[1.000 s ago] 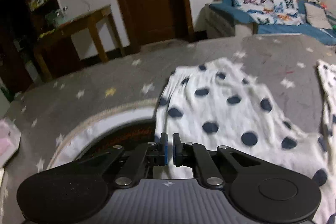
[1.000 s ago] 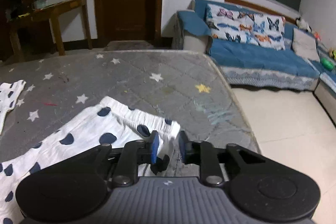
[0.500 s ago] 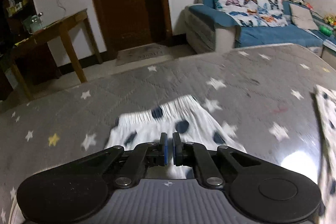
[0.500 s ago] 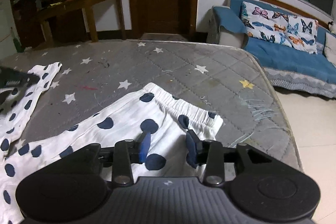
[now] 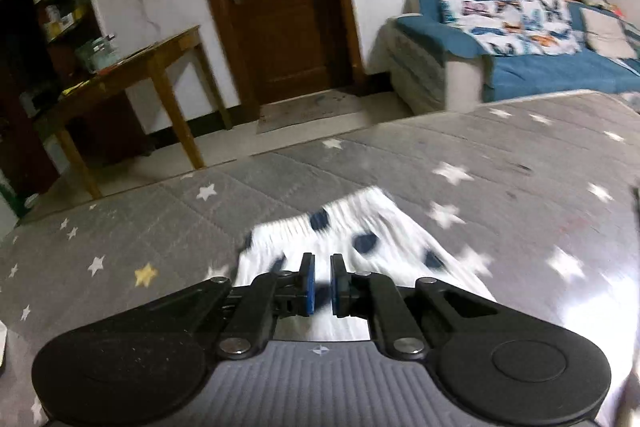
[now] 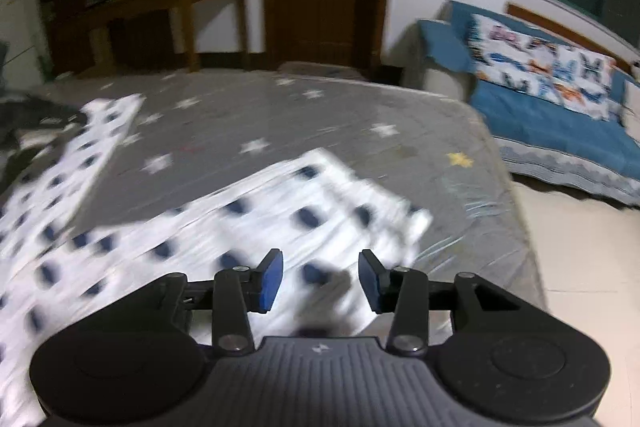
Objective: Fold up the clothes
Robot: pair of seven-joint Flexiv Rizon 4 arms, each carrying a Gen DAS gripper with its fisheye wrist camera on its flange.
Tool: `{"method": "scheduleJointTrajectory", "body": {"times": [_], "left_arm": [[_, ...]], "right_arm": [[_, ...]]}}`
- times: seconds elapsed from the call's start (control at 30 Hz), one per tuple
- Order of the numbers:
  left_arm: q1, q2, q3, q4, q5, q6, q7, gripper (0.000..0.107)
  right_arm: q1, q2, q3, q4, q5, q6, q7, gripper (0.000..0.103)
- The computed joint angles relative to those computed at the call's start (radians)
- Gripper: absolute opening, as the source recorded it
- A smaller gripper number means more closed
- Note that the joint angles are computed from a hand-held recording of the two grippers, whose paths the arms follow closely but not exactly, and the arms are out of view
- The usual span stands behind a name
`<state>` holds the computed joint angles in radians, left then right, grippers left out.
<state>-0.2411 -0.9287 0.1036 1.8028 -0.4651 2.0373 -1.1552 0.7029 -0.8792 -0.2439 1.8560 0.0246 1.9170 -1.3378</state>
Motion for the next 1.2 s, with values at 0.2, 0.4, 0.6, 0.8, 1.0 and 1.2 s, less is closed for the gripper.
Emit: {"method": "scheduleJointTrajectory", "body": {"times": [0.2,0.4,0.6,0.8,1.0,1.2], "left_arm": [[0.089,0.131,-0.101,0.242,0.169,0.068,-0.053,0.010],[0.141,0.202,-0.131,0.451,0.310,0.188,-0.120,0.011],[0.171,0.223,-0.116,0.625,0.397,0.339,-0.188,0.011],[0.170,0.197,-0.096,0.728,0.438,0.491,-0.208,0.011],[0.139,0.143,-0.070,0.782,0.425,0.629,-0.171,0.011],[0.106,0.099,-0.051,0.815,0.358,0.723,-0.120,0.011]], "right_arm": [[0.018,0.072,0.084,0.139,-0.017,0.066,-0.069,0.050],[0.141,0.105,0.049,0.245,0.074,0.113,-0.149,0.050],[0.227,0.149,0.021,0.317,0.161,0.136,-0.205,0.050],[0.147,0.220,0.195,0.389,0.110,0.190,-0.246,0.050],[0.161,0.246,0.269,0.453,0.092,0.199,-0.282,0.050],[0.224,0.247,0.248,0.499,0.154,0.214,-0.320,0.051]]}}
